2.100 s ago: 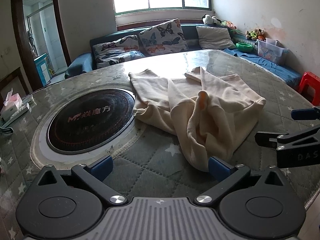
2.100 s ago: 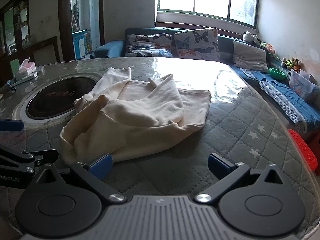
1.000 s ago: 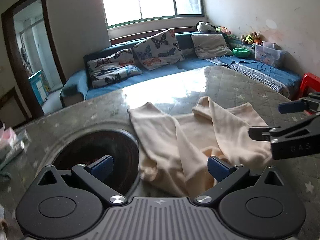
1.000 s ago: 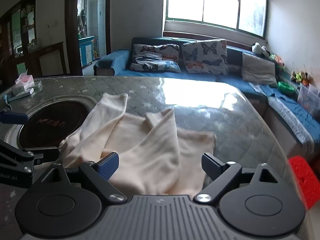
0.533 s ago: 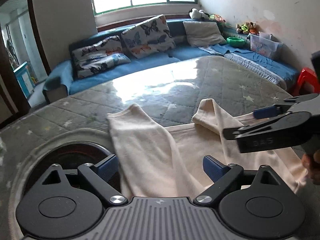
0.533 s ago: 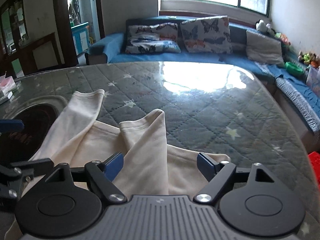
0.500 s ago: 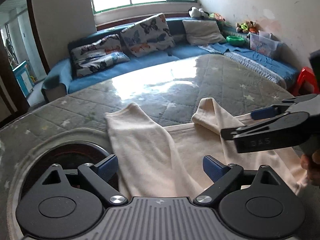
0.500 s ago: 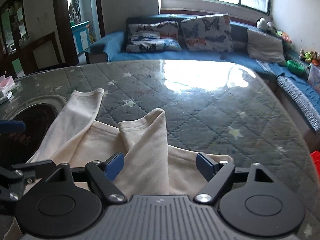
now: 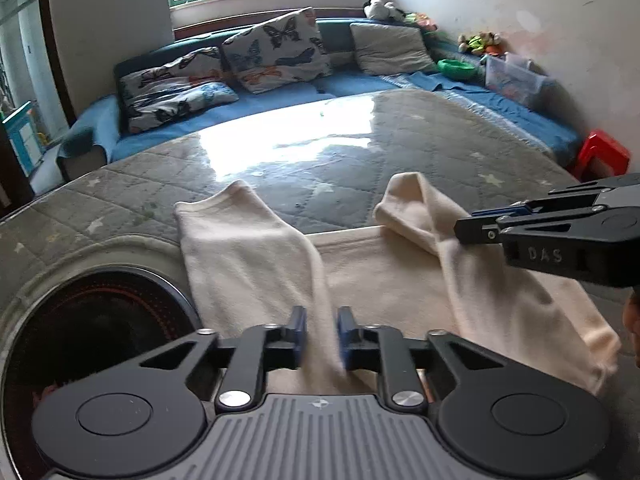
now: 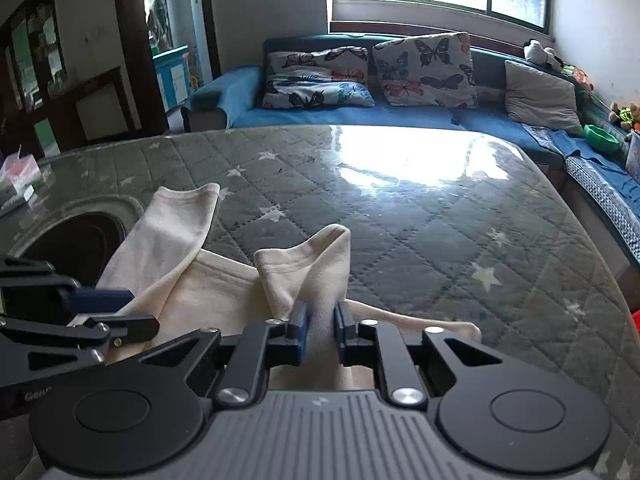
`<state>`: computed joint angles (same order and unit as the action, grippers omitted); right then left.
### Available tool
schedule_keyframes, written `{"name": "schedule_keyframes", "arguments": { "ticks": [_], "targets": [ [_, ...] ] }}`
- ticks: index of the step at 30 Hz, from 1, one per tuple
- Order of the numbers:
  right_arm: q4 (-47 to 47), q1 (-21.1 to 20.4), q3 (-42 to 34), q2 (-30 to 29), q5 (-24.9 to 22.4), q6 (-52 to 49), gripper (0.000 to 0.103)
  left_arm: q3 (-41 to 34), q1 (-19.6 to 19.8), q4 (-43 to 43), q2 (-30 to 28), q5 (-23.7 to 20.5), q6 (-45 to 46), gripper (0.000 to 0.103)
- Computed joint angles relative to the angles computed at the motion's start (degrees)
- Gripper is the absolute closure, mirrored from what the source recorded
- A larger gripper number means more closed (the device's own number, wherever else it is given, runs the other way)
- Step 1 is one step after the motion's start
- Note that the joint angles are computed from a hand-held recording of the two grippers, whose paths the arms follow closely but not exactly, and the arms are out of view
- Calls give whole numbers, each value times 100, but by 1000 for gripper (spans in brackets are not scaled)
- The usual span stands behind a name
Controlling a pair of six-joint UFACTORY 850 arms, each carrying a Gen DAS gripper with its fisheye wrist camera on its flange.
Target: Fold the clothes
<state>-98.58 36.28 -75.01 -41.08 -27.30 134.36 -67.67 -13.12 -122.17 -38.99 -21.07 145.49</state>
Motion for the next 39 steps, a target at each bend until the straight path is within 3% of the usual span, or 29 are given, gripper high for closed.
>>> {"name": "schedule_keyframes", "arguments": {
  "ticks": [6,9,11,13,16,19,21,23,24,31,39],
  "targets": [
    [-77,80,302,223,-148,236,95,239,67,-106,173,-342,163,95],
    [-178,69,324,231,-121,388,88,248,64,5,185,-365,72,95],
    [-255,44,295,200,-94,507,74,221,64,109,170,-364,-62,93],
    [-392,11,260,164,-41,665,67,187,66,219,146,-384,-219,92],
    [-526,-60,123,50,128,746,64,120,54,346,100,-376,-435,84],
    [-287,-112,-101,-136,254,493,64,54,31,438,37,-343,-514,84],
    [-360,-110,-130,-162,283,552,68,20,21,515,2,-316,-569,85],
    [-423,-92,-126,-152,277,577,91,-4,39,718,-23,-321,-751,92],
    [-429,-73,-94,-119,231,577,94,-12,53,787,-32,-342,-823,94],
    [-546,129,362,279,-279,824,96,297,221,410,204,-674,-503,100],
    [-530,585,1273,1027,-1272,1124,96,917,508,-159,684,-1074,95,100]
  ]
}}
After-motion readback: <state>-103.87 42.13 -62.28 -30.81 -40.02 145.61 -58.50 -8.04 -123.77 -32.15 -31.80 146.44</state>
